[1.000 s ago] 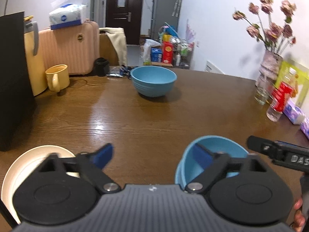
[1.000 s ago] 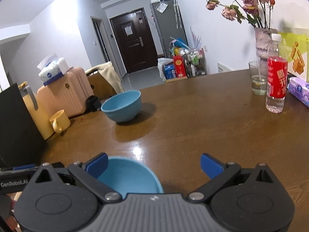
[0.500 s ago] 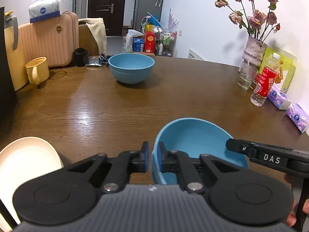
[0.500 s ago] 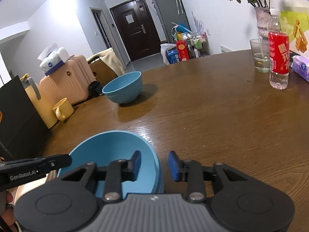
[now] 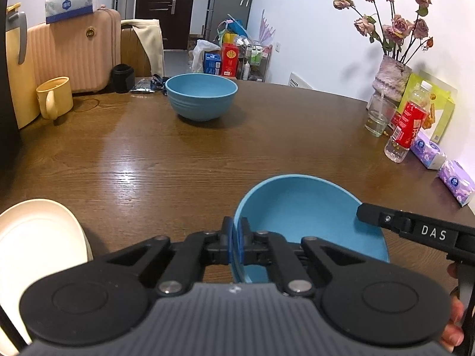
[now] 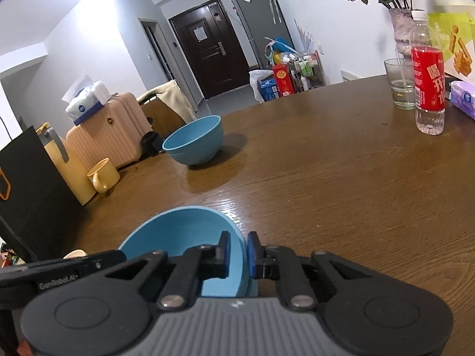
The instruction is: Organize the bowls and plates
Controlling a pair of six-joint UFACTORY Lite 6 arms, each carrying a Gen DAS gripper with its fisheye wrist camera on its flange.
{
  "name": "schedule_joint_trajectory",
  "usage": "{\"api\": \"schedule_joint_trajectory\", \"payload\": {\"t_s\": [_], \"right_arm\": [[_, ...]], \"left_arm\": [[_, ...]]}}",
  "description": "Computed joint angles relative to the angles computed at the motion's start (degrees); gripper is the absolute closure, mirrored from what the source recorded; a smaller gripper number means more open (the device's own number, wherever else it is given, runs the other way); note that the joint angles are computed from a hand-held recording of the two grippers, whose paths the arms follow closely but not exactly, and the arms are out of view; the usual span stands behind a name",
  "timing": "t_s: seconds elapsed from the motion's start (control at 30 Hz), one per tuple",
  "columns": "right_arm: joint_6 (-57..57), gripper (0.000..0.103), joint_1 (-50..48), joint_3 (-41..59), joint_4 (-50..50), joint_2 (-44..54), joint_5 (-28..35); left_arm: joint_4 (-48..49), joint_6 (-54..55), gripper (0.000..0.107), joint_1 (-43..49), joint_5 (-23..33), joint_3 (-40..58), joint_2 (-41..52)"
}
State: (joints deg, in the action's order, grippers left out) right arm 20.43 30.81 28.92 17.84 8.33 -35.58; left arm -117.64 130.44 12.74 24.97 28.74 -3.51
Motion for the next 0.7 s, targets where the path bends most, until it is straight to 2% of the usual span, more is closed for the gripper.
{"api": "schedule_joint_trajectory", "payload": {"t_s": [0.13,0.23,0.27,0.3,0.33,0.37,0.43,0.47,0.5,0.7], "right_arm": [[0.09,0.092,-0.24,0.08,-0.35,-0.08,0.31],[0.44,0.085,-1.03,-0.39,-0.54,-1.12,0.77],[-0.59,0.076,-1.12,-0.47,0.39,-1.74,1.01],[-1.49,0.063,-1.25,-0.68,1.08,-2.57,1.01],[-2.21,0.058,-1.49,-0.81,1.52,-3.39,1.1],[-3.02,0.047,-1.82,-0.67,1.89,-4.19,1.57],[-5.12,0.032,-2.42,0.34,2.86,-5.53,3.1],[-6.22,0.017,-2.75,1.45,3.35,-5.75,4.07],[-8.08,0.004,-2.98,2.89,4.5,-6.03,5.3],[-15.48,0.0,-4.83,14.26,7.63,-4.34,13.64]], "left_arm": [[0.46,-0.37,0.102,-0.02,-0.21,0.02,-0.33],[3.3,-2.48,0.095,1.57,1.22,-0.53,-2.43],[3.49,-2.32,0.079,2.14,1.63,-0.9,-3.43],[3.11,-2.02,0.047,2.52,1.5,-1.14,-4.66],[0.86,-0.56,0.032,2.43,0.95,-1.51,-5.98],[-2.14,1.63,0.015,2.54,0.75,-1.92,-7.35],[-2.21,0.95,0.01,3.26,0.6,-1.26,-9.11],[1.3,-2.71,0.004,3.98,0.57,0.27,-9.12],[3.8,-5.86,0.004,4.22,0.26,1.56,-9.23],[21.5,-27.1,0.004,2.99,-5.54,14.03,-5.55]]}}
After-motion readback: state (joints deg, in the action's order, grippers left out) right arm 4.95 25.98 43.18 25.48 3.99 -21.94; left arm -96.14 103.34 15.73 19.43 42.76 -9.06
